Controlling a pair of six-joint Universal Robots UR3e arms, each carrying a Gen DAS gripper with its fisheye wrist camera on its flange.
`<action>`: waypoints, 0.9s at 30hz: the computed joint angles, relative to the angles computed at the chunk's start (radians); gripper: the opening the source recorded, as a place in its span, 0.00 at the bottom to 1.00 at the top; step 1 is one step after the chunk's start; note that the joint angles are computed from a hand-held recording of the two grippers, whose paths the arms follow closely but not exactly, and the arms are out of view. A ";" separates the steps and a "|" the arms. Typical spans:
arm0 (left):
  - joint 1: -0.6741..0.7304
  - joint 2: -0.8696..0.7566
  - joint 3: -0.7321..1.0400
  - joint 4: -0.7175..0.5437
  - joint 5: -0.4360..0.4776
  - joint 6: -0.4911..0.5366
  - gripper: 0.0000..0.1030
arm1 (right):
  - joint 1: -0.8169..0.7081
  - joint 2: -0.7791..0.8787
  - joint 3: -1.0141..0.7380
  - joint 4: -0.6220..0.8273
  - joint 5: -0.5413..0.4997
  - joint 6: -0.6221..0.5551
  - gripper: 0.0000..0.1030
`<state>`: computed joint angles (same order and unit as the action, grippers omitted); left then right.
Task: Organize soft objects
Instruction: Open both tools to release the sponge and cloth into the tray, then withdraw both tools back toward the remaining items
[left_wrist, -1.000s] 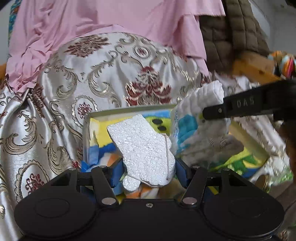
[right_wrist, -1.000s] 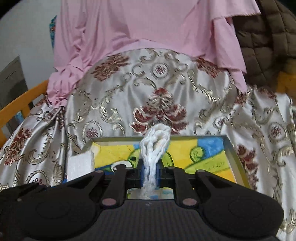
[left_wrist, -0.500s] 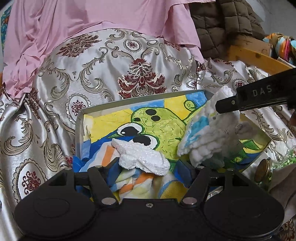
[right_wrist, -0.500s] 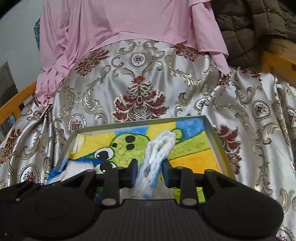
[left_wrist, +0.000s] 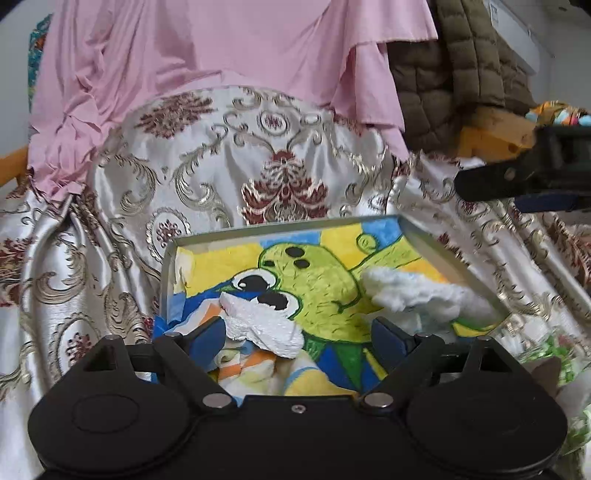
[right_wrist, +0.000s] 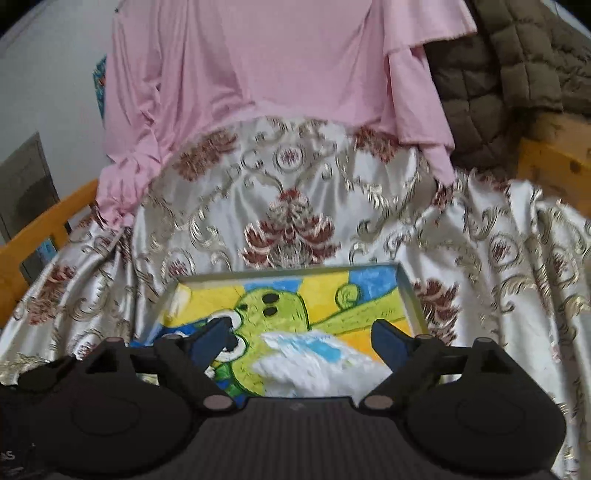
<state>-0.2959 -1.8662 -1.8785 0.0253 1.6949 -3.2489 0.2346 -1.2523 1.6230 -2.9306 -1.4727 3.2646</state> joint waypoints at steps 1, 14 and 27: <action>-0.011 0.022 -0.018 0.008 0.013 -0.013 0.85 | -0.006 -0.033 0.024 -0.008 0.010 -0.004 0.91; -0.206 0.346 -0.231 0.052 0.210 -0.172 0.97 | -0.092 -0.516 0.340 -0.045 0.090 -0.089 1.00; -0.692 0.410 -0.276 0.012 0.691 -0.383 0.99 | -0.333 -1.248 0.705 0.262 0.295 -0.167 1.00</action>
<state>-0.9874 -1.4566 -2.1547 0.0373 2.3863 -3.6314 -0.0989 -2.5006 2.3282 -2.6688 -1.1780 3.0977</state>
